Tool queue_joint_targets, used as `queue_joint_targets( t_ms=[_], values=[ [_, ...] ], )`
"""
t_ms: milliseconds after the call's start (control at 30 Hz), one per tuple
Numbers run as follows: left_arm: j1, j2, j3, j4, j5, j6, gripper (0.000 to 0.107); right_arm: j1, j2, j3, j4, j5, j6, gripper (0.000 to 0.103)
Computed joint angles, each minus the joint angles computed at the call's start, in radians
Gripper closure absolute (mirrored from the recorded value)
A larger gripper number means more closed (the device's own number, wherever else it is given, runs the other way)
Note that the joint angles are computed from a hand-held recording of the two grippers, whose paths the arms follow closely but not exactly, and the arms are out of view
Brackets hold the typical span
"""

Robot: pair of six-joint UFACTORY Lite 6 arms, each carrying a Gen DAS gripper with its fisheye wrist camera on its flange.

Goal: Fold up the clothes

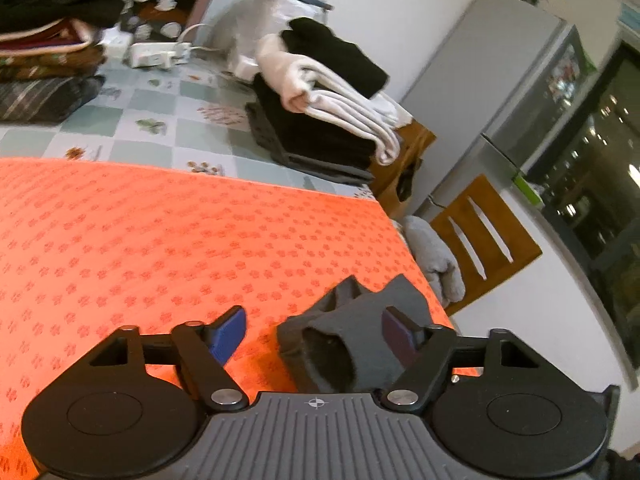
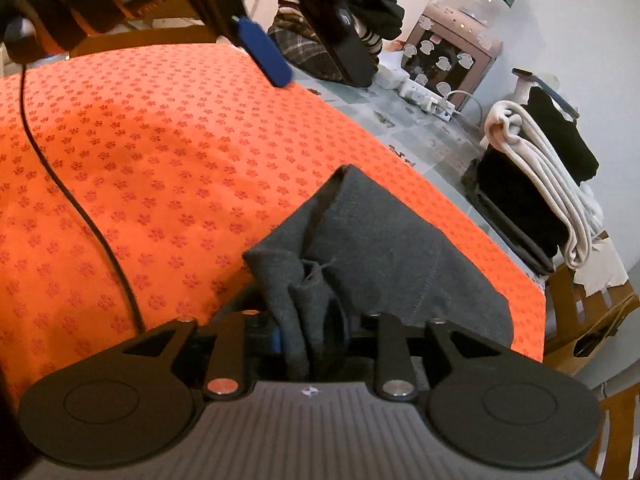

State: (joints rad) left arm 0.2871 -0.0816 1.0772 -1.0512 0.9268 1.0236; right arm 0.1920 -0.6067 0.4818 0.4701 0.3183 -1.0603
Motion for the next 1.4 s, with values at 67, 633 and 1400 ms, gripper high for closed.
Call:
queue_joint_targets(
  t_ms=[67, 633, 1400],
  values=[
    [-0.040, 0.002, 0.003, -0.006, -0.007, 0.025, 0.051, -0.055, -0.032, 0.014, 0.105, 0.076, -0.074, 0.063],
    [-0.277, 0.157, -0.017, 0.107, -0.257, -0.052, 0.094, -0.528, 0.003, 0.059, 0.517, 0.474, -0.290, 0.062],
    [-0.353, -0.243, -0.299, 0.183, -0.369, -0.411, 0.040, -0.582, 0.790, 0.709, 0.520, 0.524, -0.534, 0.060]
  ],
)
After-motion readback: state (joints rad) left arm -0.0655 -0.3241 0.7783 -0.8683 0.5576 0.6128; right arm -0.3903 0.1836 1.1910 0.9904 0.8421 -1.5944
